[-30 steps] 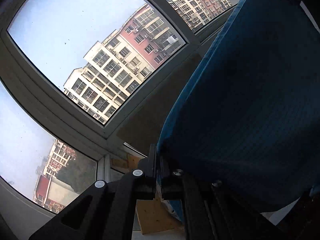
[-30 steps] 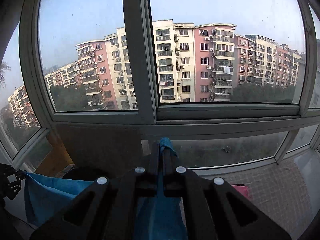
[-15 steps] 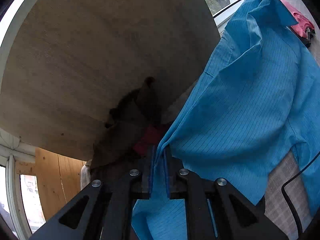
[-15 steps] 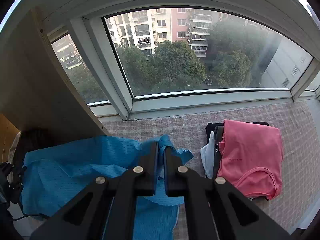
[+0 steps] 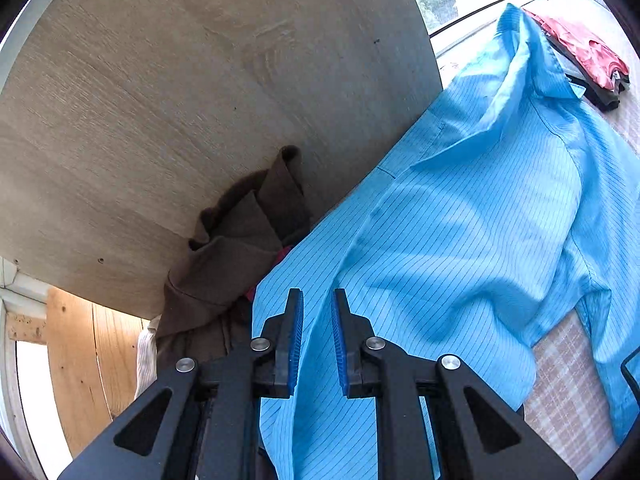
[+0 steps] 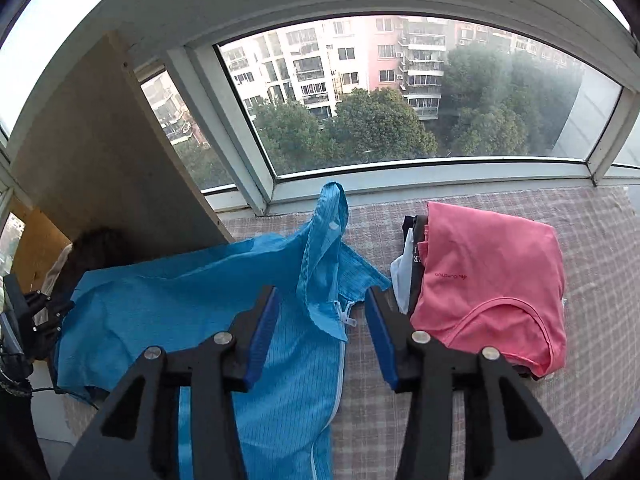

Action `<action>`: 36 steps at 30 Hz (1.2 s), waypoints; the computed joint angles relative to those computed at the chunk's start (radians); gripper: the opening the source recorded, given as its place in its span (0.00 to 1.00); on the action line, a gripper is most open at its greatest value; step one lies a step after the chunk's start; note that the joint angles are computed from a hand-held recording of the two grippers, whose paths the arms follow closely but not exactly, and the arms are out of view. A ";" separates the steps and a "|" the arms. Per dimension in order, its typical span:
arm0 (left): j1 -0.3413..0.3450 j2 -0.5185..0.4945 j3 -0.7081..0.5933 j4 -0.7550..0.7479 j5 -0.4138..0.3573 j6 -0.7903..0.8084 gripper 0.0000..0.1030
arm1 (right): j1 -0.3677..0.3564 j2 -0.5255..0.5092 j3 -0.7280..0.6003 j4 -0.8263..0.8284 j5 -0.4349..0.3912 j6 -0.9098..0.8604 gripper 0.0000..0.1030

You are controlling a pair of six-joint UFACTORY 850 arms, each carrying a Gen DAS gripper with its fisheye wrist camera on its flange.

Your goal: Fold clothes

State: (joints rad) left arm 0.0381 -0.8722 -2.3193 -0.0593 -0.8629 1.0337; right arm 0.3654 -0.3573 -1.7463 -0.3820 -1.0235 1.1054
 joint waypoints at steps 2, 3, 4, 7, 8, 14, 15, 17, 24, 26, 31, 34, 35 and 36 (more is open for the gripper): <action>0.013 0.062 0.098 -0.046 0.033 0.046 0.14 | 0.022 -0.053 0.014 0.059 -0.009 -0.084 0.44; 0.021 0.100 0.159 -0.074 0.048 0.074 0.15 | 0.021 -0.094 0.006 0.096 -0.007 -0.125 0.44; 0.027 0.139 0.220 -0.098 0.064 0.102 0.15 | 0.015 -0.136 -0.003 0.142 0.003 -0.174 0.44; 0.044 0.234 0.365 -0.162 0.090 0.172 0.15 | -0.011 -0.277 -0.088 0.123 -0.046 -0.183 0.41; 0.049 0.260 0.404 -0.180 0.093 0.189 0.15 | -0.012 -0.332 -0.134 0.039 -0.118 -0.130 0.40; 0.096 0.404 0.610 -0.288 0.093 0.294 0.15 | 0.042 -0.114 0.089 -0.026 -0.026 0.109 0.33; 0.108 0.432 0.648 -0.311 0.091 0.318 0.16 | 0.078 -0.060 0.133 -0.016 -0.007 0.105 0.34; 0.139 0.496 0.731 -0.368 0.080 0.375 0.17 | 0.189 0.012 0.199 -0.015 -0.031 0.135 0.42; 0.251 0.749 1.063 -0.502 0.056 0.549 0.21 | 0.469 0.161 0.459 0.141 0.172 0.396 0.46; 0.279 0.819 1.157 -0.498 0.025 0.529 0.22 | 0.502 0.143 0.469 0.165 0.182 0.377 0.46; 0.314 0.999 1.411 -0.448 -0.028 0.473 0.22 | 0.510 0.101 0.480 0.244 0.203 0.242 0.46; 0.339 1.097 1.529 -0.459 -0.076 0.444 0.22 | 0.514 0.071 0.468 0.237 0.183 0.181 0.46; 0.344 1.127 1.559 -0.466 -0.088 0.434 0.22 | 0.514 0.066 0.469 0.239 0.192 0.147 0.44; 0.346 1.164 1.589 -0.471 -0.084 0.423 0.22 | 0.516 0.055 0.461 0.232 0.173 0.123 0.34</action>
State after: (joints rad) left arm 0.3839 0.2921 -0.7308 -0.5306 -0.9468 1.4567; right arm 0.8812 -0.3026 -1.2850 -0.1499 -0.8506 1.2283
